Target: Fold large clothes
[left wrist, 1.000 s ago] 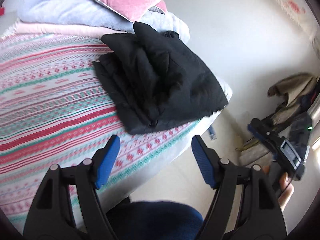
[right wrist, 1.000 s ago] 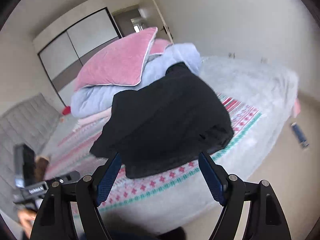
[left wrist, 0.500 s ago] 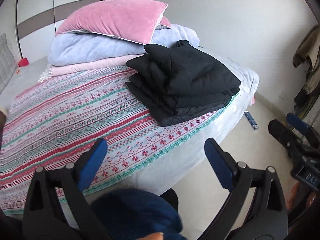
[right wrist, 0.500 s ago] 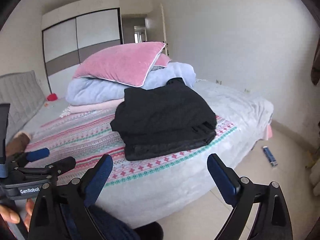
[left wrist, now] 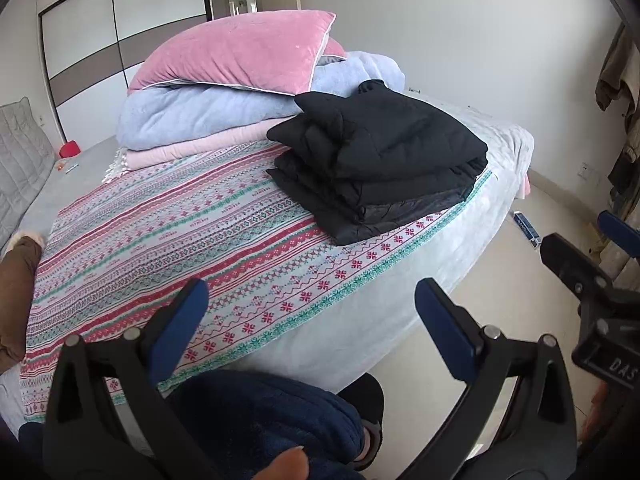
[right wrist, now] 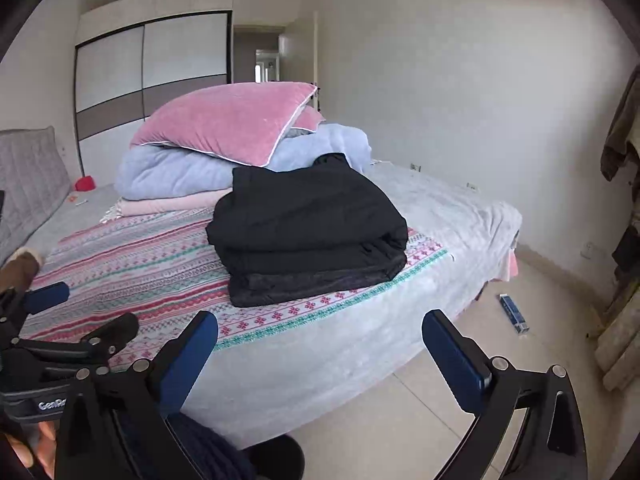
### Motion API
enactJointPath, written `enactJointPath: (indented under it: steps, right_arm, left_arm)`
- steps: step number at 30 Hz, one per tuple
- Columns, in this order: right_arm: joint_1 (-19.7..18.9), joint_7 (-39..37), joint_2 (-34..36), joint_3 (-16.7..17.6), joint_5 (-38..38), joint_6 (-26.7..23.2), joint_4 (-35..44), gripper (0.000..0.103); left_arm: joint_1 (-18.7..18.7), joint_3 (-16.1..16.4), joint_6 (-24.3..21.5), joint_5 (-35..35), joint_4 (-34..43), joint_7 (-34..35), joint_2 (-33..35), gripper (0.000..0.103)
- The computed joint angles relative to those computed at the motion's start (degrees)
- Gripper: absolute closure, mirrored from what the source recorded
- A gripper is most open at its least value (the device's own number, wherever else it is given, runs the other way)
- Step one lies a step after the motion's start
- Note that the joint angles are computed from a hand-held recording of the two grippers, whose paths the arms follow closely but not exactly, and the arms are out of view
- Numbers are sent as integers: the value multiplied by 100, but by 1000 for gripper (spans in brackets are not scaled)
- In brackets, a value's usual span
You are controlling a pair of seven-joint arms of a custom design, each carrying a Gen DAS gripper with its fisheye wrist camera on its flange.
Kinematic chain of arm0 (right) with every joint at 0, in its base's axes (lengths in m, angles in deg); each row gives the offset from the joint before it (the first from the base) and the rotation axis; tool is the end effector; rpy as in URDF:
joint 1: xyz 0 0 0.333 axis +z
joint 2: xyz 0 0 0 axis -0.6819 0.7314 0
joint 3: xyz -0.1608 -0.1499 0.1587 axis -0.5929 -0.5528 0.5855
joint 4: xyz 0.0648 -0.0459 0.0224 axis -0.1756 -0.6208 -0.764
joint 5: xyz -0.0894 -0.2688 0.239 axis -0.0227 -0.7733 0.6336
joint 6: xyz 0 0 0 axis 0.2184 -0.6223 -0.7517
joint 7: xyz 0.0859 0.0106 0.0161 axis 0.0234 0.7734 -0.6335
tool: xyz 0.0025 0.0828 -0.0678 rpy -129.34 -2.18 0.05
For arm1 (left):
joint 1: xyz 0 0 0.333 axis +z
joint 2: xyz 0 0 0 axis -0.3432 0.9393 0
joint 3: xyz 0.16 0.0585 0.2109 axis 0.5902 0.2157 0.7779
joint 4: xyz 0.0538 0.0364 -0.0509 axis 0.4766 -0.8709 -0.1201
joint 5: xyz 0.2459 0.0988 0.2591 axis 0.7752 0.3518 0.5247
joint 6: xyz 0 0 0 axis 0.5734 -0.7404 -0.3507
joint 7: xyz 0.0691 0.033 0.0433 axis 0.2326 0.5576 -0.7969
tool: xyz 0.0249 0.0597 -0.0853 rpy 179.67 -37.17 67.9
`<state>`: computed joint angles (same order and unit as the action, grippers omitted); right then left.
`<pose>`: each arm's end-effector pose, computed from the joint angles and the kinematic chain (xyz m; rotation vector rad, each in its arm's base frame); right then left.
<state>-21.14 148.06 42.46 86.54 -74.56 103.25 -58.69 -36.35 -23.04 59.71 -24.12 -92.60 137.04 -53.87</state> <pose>0.4178 0.2648 0.7049 -1.2514 2.0644 -1.1985 0.4518 -0.2559 0.6471 -1.1414 2.2291 -0.9862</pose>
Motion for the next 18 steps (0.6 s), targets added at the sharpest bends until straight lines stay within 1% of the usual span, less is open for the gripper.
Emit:
enactJointPath:
  steps: [4,7,9,12,14,18]
  right_arm:
    - [12,58,53,6,3,-94,70,0]
    - [41,-10,138,-20,31,-75,121,0]
    - [74,-34,239,-24,21,-150,209,0]
    - [133,-52,332,-76,41,-133,280,0]
    - [180,-78,442,-78,-13,-244,400,0]
    - [342,-108,695,-109,-213,-622,680,0]
  left_arm:
    - [43,-37,206,184,-137,-67,-70,1]
    - [15,34,174,69,-137,-41,-49,1]
    - [11,60,145,-1,-129,-19,-27,1]
    - [88,-16,252,182,-151,-133,39,1]
    - [152,-83,128,428,-57,-256,170,1]
    - [136,-53,61,390,-10,-299,278,1]
